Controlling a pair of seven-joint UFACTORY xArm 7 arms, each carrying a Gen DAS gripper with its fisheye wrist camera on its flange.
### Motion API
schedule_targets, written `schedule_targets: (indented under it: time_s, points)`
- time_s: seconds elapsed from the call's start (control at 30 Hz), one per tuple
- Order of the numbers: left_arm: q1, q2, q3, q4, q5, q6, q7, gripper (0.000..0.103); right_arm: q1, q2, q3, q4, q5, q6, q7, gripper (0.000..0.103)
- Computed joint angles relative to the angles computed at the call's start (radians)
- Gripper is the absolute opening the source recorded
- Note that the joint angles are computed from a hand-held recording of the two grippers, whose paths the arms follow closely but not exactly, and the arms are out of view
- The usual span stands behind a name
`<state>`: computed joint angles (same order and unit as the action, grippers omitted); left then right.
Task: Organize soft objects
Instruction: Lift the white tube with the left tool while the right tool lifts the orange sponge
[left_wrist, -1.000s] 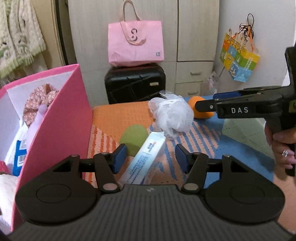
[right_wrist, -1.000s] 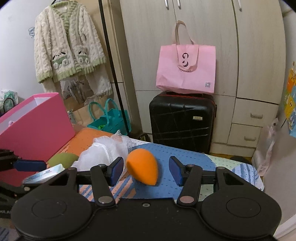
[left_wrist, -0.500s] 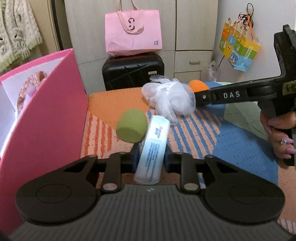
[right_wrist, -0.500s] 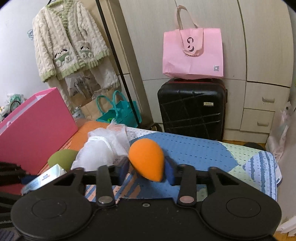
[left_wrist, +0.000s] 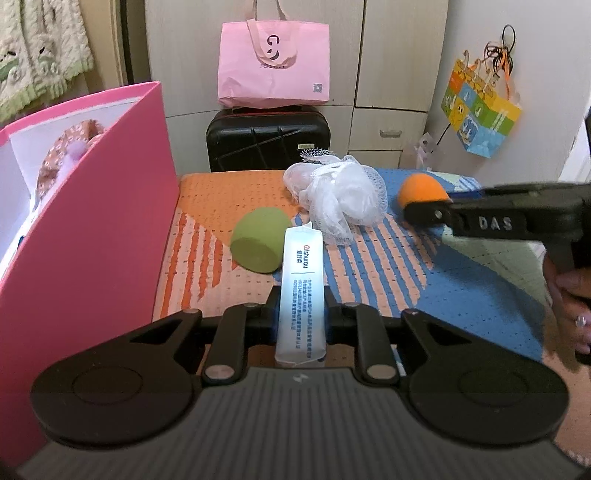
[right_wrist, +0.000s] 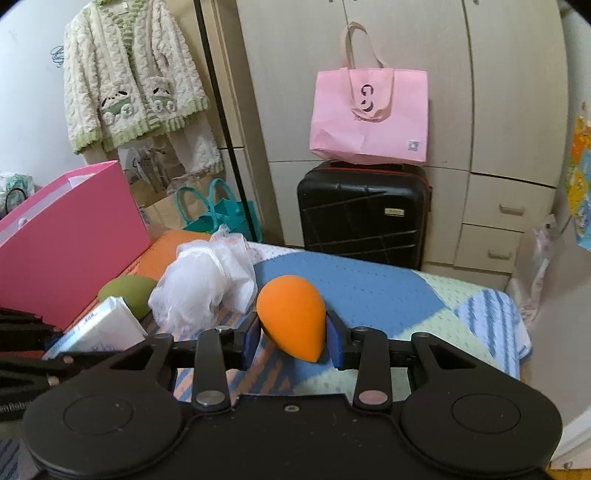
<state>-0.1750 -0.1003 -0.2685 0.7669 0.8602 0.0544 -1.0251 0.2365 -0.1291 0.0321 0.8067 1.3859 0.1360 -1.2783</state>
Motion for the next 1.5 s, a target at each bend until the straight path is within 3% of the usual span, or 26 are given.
schedule_targets:
  time_s: [0.1,0.37,0.5,0.67,0.83,1.07,1.2,1.5]
  points:
    - [-0.013,-0.026,0.008,-0.029,-0.055,-0.017,0.038,0.019,0.007,-0.046,0.005,-0.049,-0.025,-0.019,0.047,0.042]
    - [-0.107,-0.124,0.063,-0.141,-0.337,-0.061,0.264,0.019,0.07,-0.174,0.014,-0.189,-0.149,-0.101,0.241,0.042]
    - [-0.239,-0.173,0.175,-0.197,-0.482,-0.07,0.387,0.019,0.029,-0.242,0.094,-0.273,-0.291,-0.136,0.42,0.042]
    - [-0.276,-0.231,0.189,-0.245,-0.567,-0.07,0.46,0.019,-0.027,-0.341,0.187,-0.358,-0.404,-0.12,0.606,0.042]
    - [-0.404,-0.305,0.286,-0.299,-0.68,-0.057,0.564,0.019,-0.069,-0.456,0.261,-0.431,-0.485,-0.085,0.758,0.042]
    - [-0.433,-0.419,0.273,-0.368,-0.776,-0.033,0.639,0.019,-0.134,-0.649,0.359,-0.514,-0.608,0.009,0.948,0.042]
    - [-0.437,-0.491,0.258,-0.403,-0.825,0.014,0.679,0.019,-0.139,-0.76,0.38,-0.553,-0.682,0.096,1.027,0.043]
    - [-0.44,-0.669,0.228,-0.487,-0.953,0.149,0.752,0.019,-0.04,-0.95,0.364,-0.609,-0.799,0.239,1.165,0.043]
